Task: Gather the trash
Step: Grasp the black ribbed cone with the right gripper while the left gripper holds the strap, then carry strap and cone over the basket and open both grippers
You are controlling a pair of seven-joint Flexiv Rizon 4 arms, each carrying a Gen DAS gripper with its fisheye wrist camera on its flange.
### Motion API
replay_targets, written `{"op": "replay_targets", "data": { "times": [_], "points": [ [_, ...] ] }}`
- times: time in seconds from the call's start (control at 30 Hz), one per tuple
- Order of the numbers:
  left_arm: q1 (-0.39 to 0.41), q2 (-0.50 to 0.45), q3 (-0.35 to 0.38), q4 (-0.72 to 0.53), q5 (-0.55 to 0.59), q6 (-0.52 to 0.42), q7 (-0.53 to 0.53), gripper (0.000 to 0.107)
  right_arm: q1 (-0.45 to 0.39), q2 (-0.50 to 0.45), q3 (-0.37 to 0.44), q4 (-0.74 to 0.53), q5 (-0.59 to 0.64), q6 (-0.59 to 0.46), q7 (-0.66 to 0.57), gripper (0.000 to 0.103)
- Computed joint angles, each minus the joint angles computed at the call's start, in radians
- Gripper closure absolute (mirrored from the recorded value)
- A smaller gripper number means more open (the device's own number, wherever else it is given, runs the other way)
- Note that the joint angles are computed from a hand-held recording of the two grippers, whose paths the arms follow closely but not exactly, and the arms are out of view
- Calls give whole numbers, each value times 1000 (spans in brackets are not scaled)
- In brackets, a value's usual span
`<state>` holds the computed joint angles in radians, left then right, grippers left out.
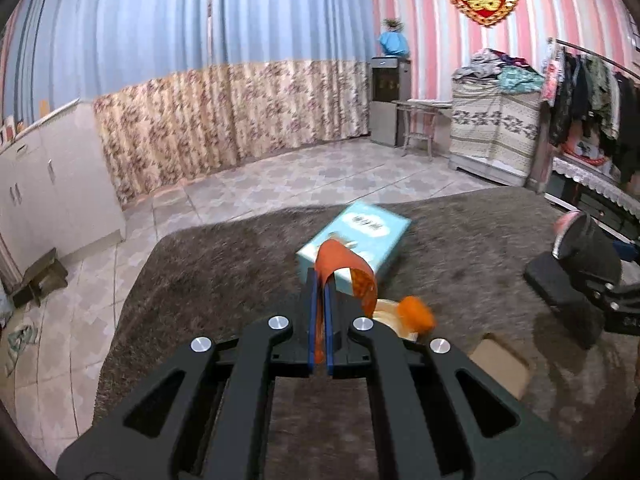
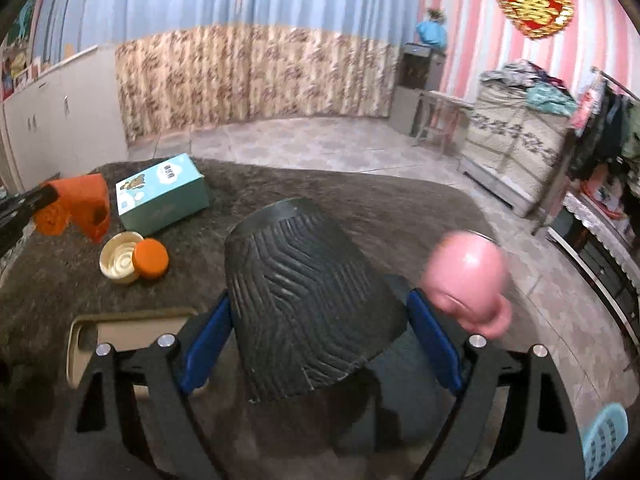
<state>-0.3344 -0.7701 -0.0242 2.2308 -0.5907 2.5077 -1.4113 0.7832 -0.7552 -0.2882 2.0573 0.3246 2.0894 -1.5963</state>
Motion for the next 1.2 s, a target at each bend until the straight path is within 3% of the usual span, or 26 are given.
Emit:
{"op": "replay_targets", "data": {
  "times": [0.3,0.63,0.97,1.2],
  "points": [
    [-147,21,-43,-29,-58,0,70,105,-159,112,113,244,79,207,-30,18],
    [-295,-27,-98,-172,-75,-75,171,105,-499,125,238,425,23,398,74,18],
    [-402,-122,-114,-386,-53,-227,240,105,-749,73,222,494,-62,517,180,18],
    [-477,-181,-91,-524,-50,-330,274,105,-847,29,204,479,-107,553,236,18]
  ]
}}
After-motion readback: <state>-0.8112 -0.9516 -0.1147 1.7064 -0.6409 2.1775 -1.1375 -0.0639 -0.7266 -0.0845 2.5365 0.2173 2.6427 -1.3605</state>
